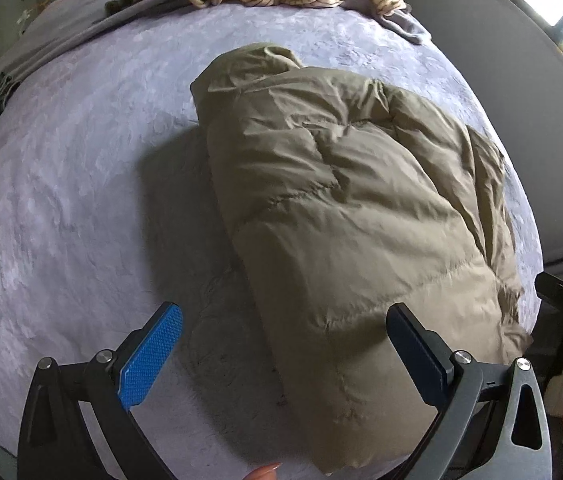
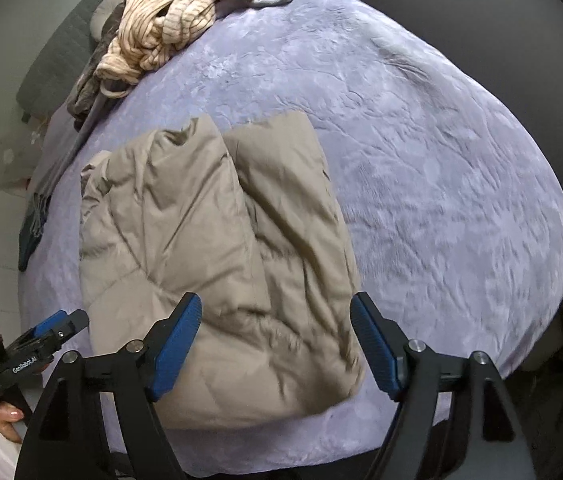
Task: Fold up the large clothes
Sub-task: 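Grasp the folded coat bundle with both tools and lift it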
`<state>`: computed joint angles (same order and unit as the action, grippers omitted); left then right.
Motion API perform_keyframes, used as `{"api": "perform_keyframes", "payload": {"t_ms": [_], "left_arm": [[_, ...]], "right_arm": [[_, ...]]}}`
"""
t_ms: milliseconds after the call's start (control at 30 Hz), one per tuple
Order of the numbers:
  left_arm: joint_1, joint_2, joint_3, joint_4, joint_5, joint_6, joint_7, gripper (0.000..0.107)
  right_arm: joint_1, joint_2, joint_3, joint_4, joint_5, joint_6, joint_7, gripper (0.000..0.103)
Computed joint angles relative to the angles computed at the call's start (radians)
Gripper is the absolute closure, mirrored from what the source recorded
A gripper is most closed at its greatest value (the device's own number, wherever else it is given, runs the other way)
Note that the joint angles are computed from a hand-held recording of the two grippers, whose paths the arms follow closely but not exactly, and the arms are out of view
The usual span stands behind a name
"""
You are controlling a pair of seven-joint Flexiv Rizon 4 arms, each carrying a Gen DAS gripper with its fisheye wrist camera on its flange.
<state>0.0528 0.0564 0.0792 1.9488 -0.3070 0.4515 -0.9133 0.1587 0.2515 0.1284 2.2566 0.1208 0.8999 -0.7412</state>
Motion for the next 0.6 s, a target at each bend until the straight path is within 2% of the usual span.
{"api": "perform_keyframes", "payload": {"t_ms": [100, 267, 467, 600], "left_arm": [[0.003, -0.024, -0.004, -0.022, -0.025, -0.027, -0.023, 0.005], [0.020, -0.088, -0.007, -0.061, -0.114, -0.118, -0.019, 0.005], [0.061, -0.184, -0.016, -0.098, -0.246, -0.269, -0.016, 0.005], [0.070, -0.216, -0.024, -0.091, -0.296, -0.268, -0.013, 0.005]], "right_arm": [[0.008, -0.037, -0.045, -0.035, 0.054, -0.004, -0.109, 0.019], [0.001, -0.107, -0.098, -0.102, 0.224, -0.002, -0.338, 0.017], [-0.052, -0.188, -0.136, -0.204, 0.512, -0.107, -0.660, 0.015], [-0.094, -0.252, -0.115, -0.266, 0.534, -0.194, -0.781, 0.014]]}}
